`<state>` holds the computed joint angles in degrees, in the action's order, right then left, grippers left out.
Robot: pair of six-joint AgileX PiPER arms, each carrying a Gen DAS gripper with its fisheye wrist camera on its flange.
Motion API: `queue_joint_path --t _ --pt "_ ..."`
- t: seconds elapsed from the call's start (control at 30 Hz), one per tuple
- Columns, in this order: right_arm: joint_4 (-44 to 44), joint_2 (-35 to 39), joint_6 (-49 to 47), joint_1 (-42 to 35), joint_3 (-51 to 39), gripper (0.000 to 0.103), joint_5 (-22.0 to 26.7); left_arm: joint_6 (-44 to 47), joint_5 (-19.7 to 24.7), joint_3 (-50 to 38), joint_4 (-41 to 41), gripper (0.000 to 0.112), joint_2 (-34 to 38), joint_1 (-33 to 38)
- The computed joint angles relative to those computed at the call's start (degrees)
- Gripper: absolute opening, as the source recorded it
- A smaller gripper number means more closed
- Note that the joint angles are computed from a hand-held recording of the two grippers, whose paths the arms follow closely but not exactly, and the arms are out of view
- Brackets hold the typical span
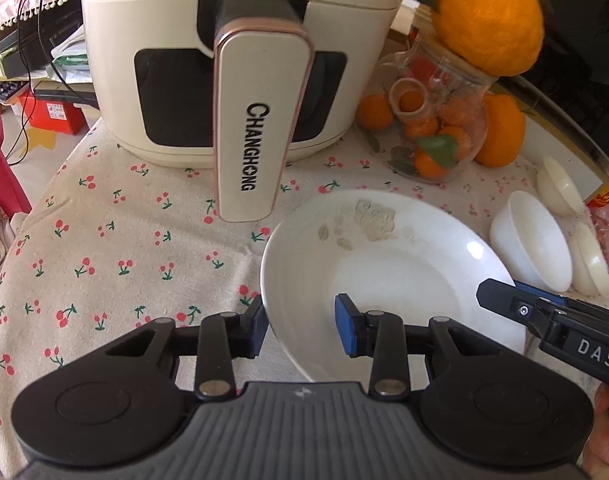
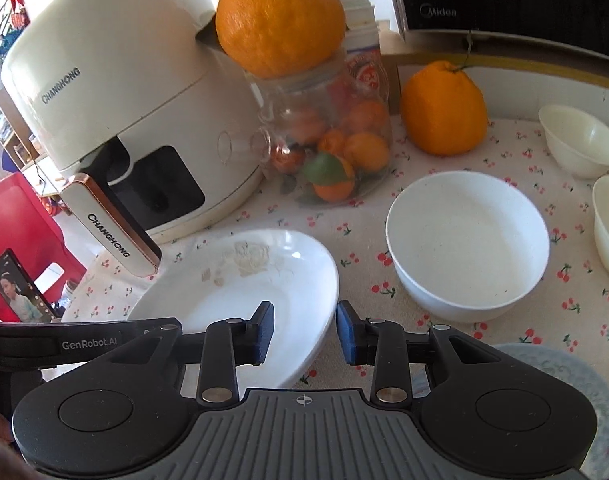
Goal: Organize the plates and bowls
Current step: 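Lift the white plate with both grippers over the blue plate stack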
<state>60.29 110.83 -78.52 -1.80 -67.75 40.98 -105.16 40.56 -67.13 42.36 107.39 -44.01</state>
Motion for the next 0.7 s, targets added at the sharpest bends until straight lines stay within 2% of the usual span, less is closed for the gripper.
queue_joint_path --t 0.33,0.7 --pt "1.98 -2.38 -2.50 -3.56 0.84 0.033 2.88 -2.72 0.04 1.61 2.74 0.033 -3.57 -3.26" --pt "3.78 -5.72 -5.17 -8.71 2.39 0.033 8.08 -6.87 2.23 2.58 7.71 0.032 -6.75 -7.82"
